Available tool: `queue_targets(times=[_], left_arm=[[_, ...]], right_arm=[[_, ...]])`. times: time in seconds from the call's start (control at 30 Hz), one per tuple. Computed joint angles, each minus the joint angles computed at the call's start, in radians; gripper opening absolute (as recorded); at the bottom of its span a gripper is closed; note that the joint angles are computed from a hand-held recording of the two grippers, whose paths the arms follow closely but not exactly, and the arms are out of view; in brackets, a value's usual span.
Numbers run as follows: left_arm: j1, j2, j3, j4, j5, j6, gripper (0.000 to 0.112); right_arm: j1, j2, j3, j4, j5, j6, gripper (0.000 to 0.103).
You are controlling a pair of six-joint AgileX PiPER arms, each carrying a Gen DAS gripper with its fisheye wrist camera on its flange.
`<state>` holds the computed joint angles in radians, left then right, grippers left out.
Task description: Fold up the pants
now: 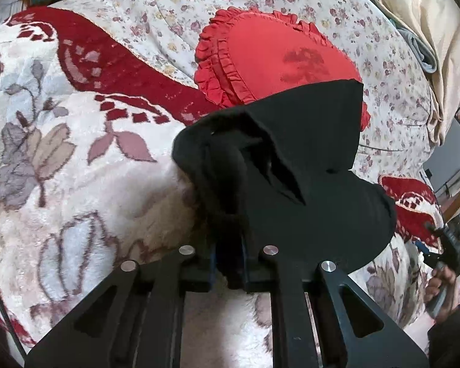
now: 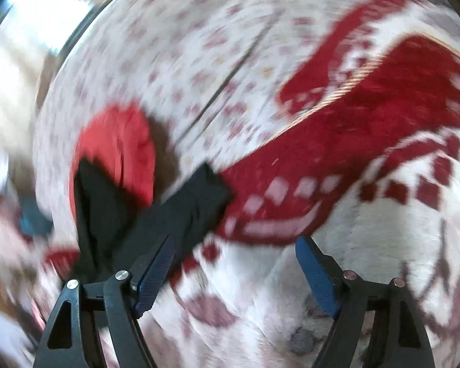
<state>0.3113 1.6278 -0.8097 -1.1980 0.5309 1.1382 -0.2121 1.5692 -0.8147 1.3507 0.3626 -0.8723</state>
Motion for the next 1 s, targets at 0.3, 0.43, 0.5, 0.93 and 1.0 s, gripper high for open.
queue_targets(times=[0.3,0.43,0.5,0.93,1.0], left_arm=[[0.034,-0.080,0.082,-0.194,-0.049,0.141,0.006],[0.153,-0.082,0.101,-0.204,0.054,0.124,0.006],[0.158,-0.066,0.099,-0.191,0.058,0.110,0.006],[0.373,-0.099,0.102,-0.051,0.237,-0.004,0.006],[0.471,-0.119,0.109,-0.011,0.305,0.005,0.006]], right_arm=[[-0.069,0.270,-0.222,0.176,0.356,0.093,0.080],[-0.044,0.370,-0.297,0.194,0.353,0.090,0.073],[-0.026,0.399,-0.339,0.171,0.329,0.068,0.069],[-0.026,0.208,-0.146,0.098,0.303,-0.086,0.006],[-0.038,0.140,-0.063,0.067,0.344,-0.072,0.006]])
